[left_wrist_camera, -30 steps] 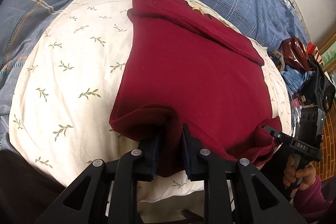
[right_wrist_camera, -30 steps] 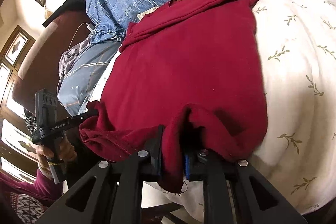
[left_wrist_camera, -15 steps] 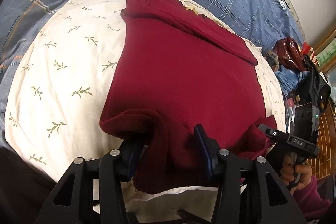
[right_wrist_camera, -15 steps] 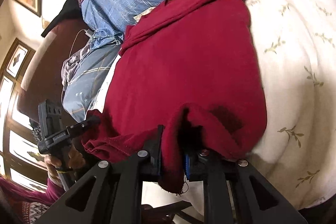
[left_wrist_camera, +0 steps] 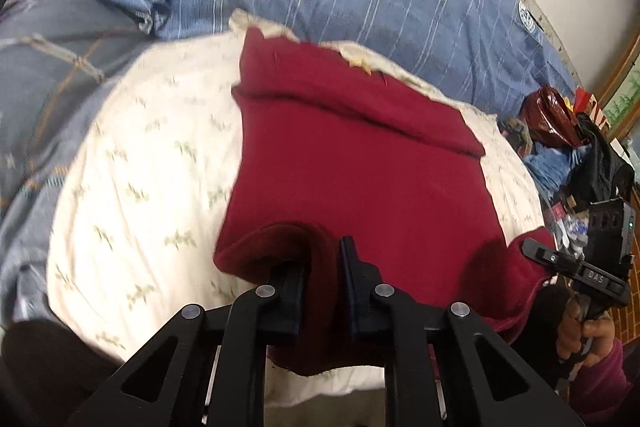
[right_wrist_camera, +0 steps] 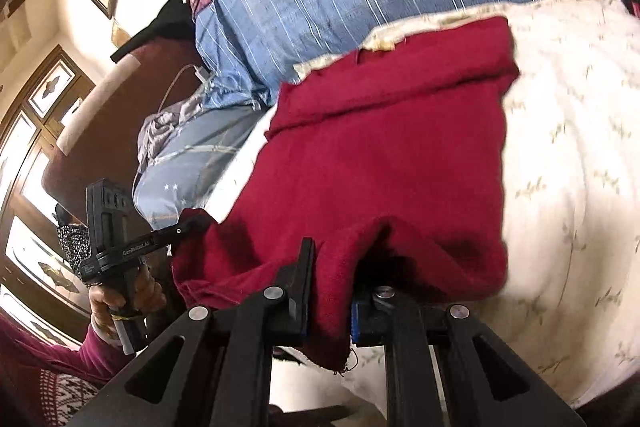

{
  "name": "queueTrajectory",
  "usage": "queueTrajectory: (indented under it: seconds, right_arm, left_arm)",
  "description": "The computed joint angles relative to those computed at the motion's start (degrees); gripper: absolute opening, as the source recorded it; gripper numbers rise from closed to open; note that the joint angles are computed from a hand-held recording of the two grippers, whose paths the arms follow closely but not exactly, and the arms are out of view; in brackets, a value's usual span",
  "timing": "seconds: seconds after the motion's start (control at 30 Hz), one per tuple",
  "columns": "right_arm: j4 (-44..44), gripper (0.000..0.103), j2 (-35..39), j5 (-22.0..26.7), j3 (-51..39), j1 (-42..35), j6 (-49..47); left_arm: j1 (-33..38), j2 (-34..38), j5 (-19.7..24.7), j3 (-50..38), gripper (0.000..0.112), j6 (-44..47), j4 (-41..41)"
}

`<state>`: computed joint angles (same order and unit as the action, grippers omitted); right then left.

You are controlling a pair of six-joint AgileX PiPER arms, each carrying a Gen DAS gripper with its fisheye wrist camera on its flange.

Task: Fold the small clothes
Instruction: 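Lift the hem with both grippers and fold it up onto the collar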

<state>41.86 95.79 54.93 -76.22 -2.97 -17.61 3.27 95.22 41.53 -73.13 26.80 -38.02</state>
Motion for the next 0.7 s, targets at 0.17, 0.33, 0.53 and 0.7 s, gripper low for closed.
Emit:
queueTrajectory:
  seconds: [0.17, 0.33, 0.53, 0.7]
  right_arm:
    - [-2.0, 0.013, 1.0, -1.3, -3.2, 0.3, 2.1]
    - [-3.9, 0.013, 1.4, -2.6, -5.6, 0.6, 2.9]
    - [-7.6, 0.012, 2.6, -3.7, -10.1, 1.2, 5.4]
    - [-12.7, 0.012, 4.5, -4.8, -15.5, 2.0, 8.8]
  left_arm:
    - [-0.5, -1.4, -1.8, -0.8, 0.014, -1.9, 1.6]
    - [-1.9, -2.1, -3.9, -1.7, 0.013, -3.1, 2.9]
    - [-1.8, -0.8, -4.3, -5.1, 0.013, -4.4, 3.5]
    - [-2.9, 0.8, -5.1, -8.7, 0.013, -7.7, 7.0]
